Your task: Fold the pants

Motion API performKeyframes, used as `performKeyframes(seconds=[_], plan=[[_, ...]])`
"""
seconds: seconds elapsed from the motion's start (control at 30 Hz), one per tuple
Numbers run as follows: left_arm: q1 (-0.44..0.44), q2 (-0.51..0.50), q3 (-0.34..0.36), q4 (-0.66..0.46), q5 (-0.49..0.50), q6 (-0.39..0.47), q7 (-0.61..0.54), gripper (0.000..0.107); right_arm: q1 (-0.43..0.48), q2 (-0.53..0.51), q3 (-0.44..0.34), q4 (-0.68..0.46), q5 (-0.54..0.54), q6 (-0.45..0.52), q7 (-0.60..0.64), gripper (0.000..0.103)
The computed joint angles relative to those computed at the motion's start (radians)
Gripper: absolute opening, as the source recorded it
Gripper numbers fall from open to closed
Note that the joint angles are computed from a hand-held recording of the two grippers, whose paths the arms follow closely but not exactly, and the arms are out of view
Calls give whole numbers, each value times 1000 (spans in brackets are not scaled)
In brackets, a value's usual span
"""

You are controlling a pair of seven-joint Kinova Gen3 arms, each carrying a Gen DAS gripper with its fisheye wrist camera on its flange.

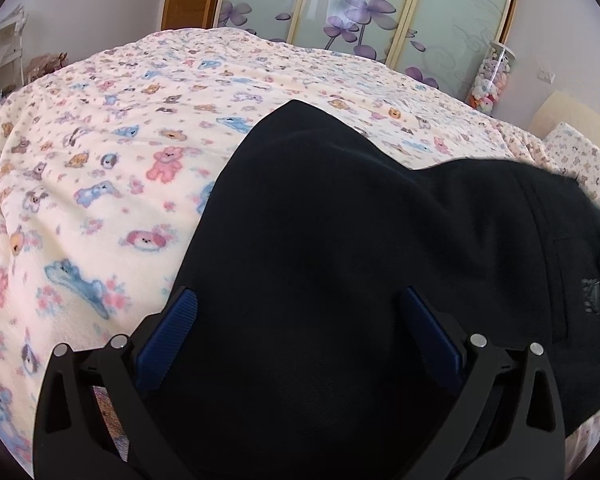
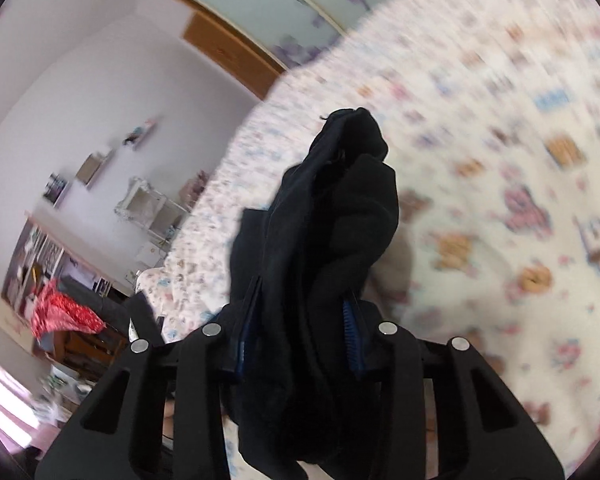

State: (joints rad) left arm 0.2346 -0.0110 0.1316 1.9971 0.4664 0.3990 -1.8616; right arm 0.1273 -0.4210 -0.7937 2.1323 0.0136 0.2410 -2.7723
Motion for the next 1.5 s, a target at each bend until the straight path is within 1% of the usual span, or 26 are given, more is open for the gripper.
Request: performKeyframes(seconds=[0.07, 0.1, 0.13, 0.2, 0.27, 0.33, 0.4, 0.5, 0.53, 0.6, 0.63, 0.7, 0.73, 0.77, 0.83, 0.9, 0.93, 1.03, 1.07, 1.17, 1.2, 1.3, 1.33, 1.37, 1.4, 1.5], plan=[[-44, -7, 14, -10, 65, 47, -67, 101, 93, -25, -91, -14, 32, 5, -74, 38], [-79, -10, 25, -20, 105, 87, -107, 101, 139, -42, -130, -3, 33, -16, -115, 38], [-101, -16, 19, -30, 145, 128, -148, 101, 185, -70, -165, 20, 18, -53, -144, 38], [-110, -12, -31, -59, 226, 209, -222, 101, 239, -112, -200, 82, -42, -134, -155, 38], [-173, 3, -28, -85, 308, 290, -303, 101, 221, -118, -180, 153, -121, -216, -117, 38], [-263, 36, -2, -133, 344, 372, -373, 101, 197, -96, -160, 198, -161, -279, -97, 38], [-351, 78, 48, -212, 315, 453, -384, 101, 173, -68, -136, 224, -187, -319, -77, 38], [-485, 187, 180, -351, 244, 575, -331, 101, 133, -29, -102, 260, -212, -390, -39, 38], [-510, 233, 212, -397, 227, 616, -321, 101, 117, -19, -90, 274, -223, -413, -30, 38], [-512, 308, 246, -489, 160, 697, -272, 101, 97, -1, -79, 297, -250, -455, -16, 38], [-491, 351, 245, -533, 135, 738, -253, 99, 87, 8, -76, 307, -263, -475, -8, 38], [-461, 412, 226, -599, 135, 819, -232, 93, 80, 19, -79, 313, -291, -491, 11, 38], [-446, 439, 208, -620, 158, 860, -234, 89, 76, 22, -81, 316, -305, -497, 20, 38], [-429, 460, 182, -635, 186, 900, -242, 89, 65, 32, -71, 321, -313, -507, 30, 38], [-358, 491, 92, -673, 214, 982, -260, 89, 56, 33, -74, 326, -342, -515, 50, 38], [-284, 515, -1, -725, 213, 1061, -273, 90, 46, 33, -76, 332, -372, -524, 69, 38], [-256, 518, -46, -734, 233, 1086, -290, 92, 39, 39, -73, 334, -383, -528, 80, 38], [-217, 515, -152, -707, 327, 1119, -325, 91, 23, 43, -73, 348, -426, -548, 108, 38], [-213, 512, -165, -699, 345, 1121, -334, 83, 16, 48, -73, 354, -442, -560, 115, 38], [-187, 481, -188, -665, 337, 1088, -350, 67, -15, 59, -66, 379, -485, -599, 133, 38], [-186, 476, -189, -662, 338, 1083, -353, 65, -24, 61, -64, 382, -499, -605, 141, 38], [-183, 451, -186, -649, 331, 1056, -337, 50, -40, 60, -57, 382, -532, -598, 170, 38], [-175, 434, -195, -638, 328, 1045, -343, 43, -30, 50, -57, 376, -521, -575, 164, 38], [-177, 420, -196, -628, 326, 1038, -350, 33, -24, 39, -51, 363, -526, -536, 174, 39], [-172, 404, -201, -620, 326, 1029, -355, 28, -14, 30, -50, 350, -544, -495, 199, 41], [-171, 374, -185, -603, 299, 997, -348, 22, 48, 5, -76, 300, -638, -373, 321, 44]])
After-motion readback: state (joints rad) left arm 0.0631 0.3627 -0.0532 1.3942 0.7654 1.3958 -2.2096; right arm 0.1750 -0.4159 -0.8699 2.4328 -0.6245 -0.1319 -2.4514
